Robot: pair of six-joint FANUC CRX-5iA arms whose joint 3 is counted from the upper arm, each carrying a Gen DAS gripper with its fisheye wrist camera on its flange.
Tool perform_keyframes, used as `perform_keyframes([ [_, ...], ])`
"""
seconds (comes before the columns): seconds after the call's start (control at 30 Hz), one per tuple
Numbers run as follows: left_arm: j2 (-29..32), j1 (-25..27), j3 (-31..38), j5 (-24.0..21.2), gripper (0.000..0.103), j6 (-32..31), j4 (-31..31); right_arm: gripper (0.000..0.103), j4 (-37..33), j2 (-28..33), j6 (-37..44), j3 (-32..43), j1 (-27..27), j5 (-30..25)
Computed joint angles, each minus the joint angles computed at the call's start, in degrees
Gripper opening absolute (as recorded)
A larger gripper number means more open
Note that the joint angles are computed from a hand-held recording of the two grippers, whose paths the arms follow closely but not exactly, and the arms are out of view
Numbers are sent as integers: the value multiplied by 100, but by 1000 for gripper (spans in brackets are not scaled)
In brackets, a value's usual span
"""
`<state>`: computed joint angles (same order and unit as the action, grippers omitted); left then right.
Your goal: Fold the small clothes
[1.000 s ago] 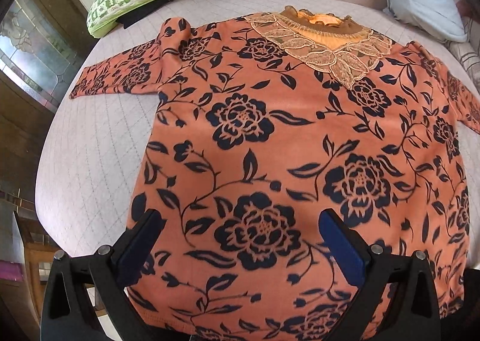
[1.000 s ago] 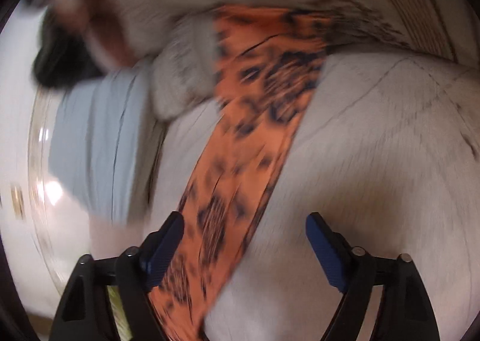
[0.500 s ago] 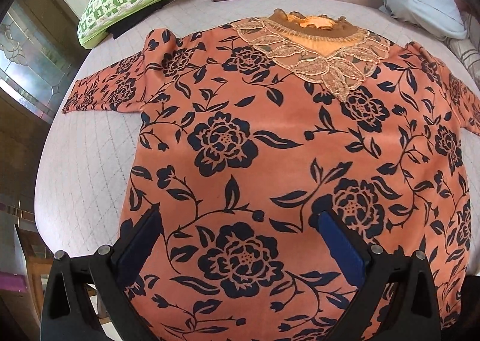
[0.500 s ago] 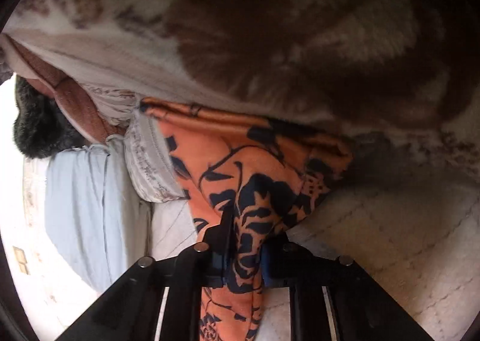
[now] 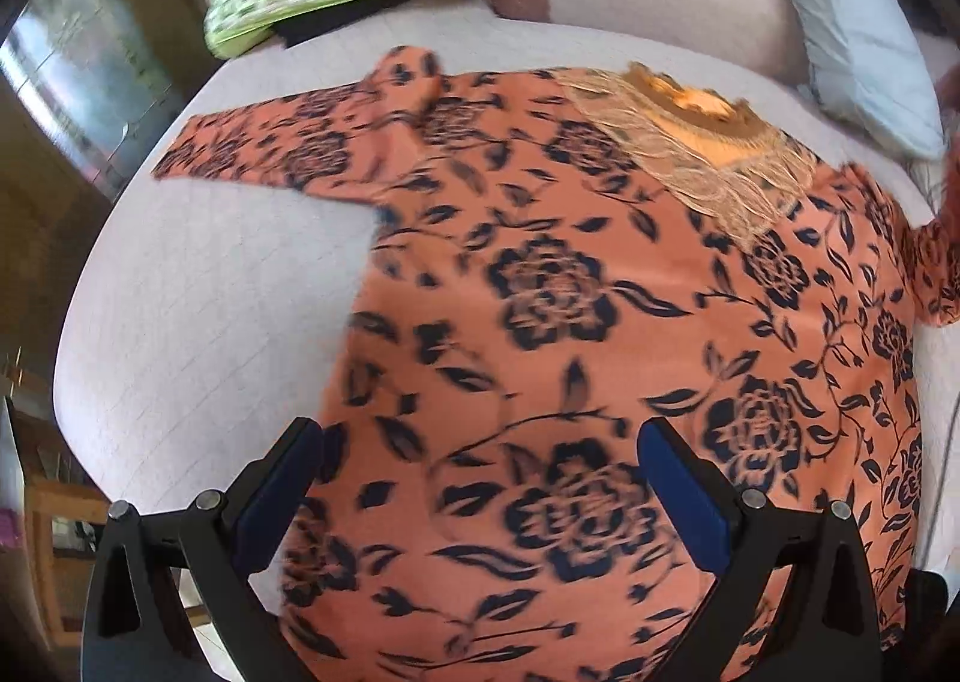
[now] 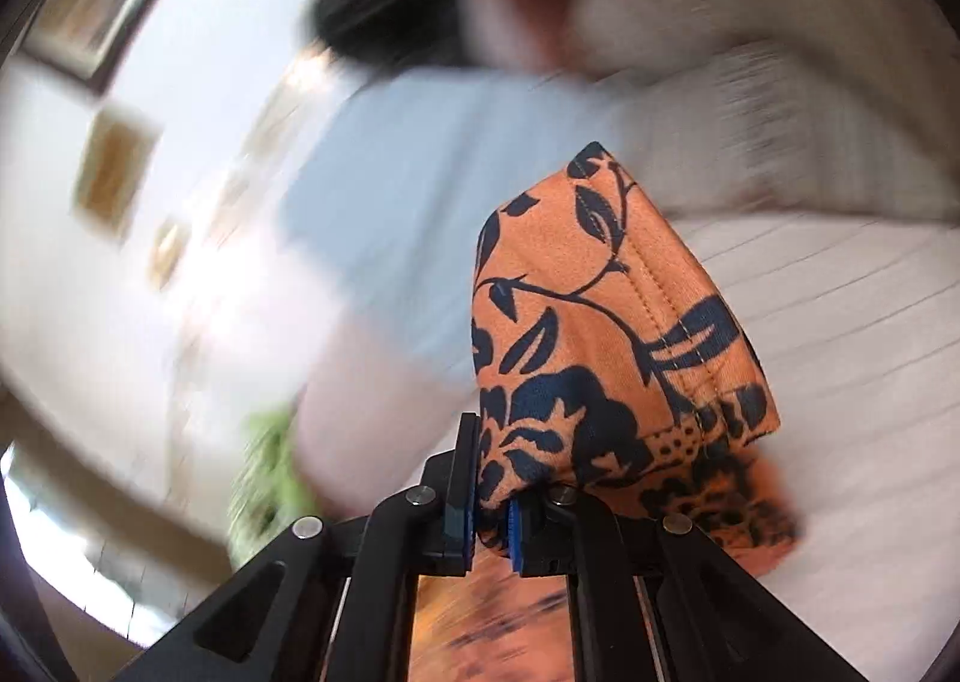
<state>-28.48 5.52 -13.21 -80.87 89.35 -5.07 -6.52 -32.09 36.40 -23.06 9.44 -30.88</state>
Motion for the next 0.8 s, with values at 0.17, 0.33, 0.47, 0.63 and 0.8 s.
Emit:
perform_keyframes([
  [0.17, -529, 1274, -304, 64, 103, -827, 387, 7, 826, 622, -937, 289, 1827, 494],
  [0.33, -900, 2739, -571, 48, 103, -1741, 920, 12, 1465, 1783, -1622, 927, 3212, 265],
  [0.47, -1016, 3579, -676, -32, 103, -2267, 1142, 39, 2012, 2989, -1332, 1988, 4372, -1396],
  [0.63, -1073, 4070, -722, -26, 103, -2564, 1204, 75, 4296, 4444, 433, 2753, 5522, -3558],
  [0.8, -1023, 3968, -703, 108, 103, -2530, 1144, 75, 5626, 3691, 1160, 1424, 5977, -2841],
])
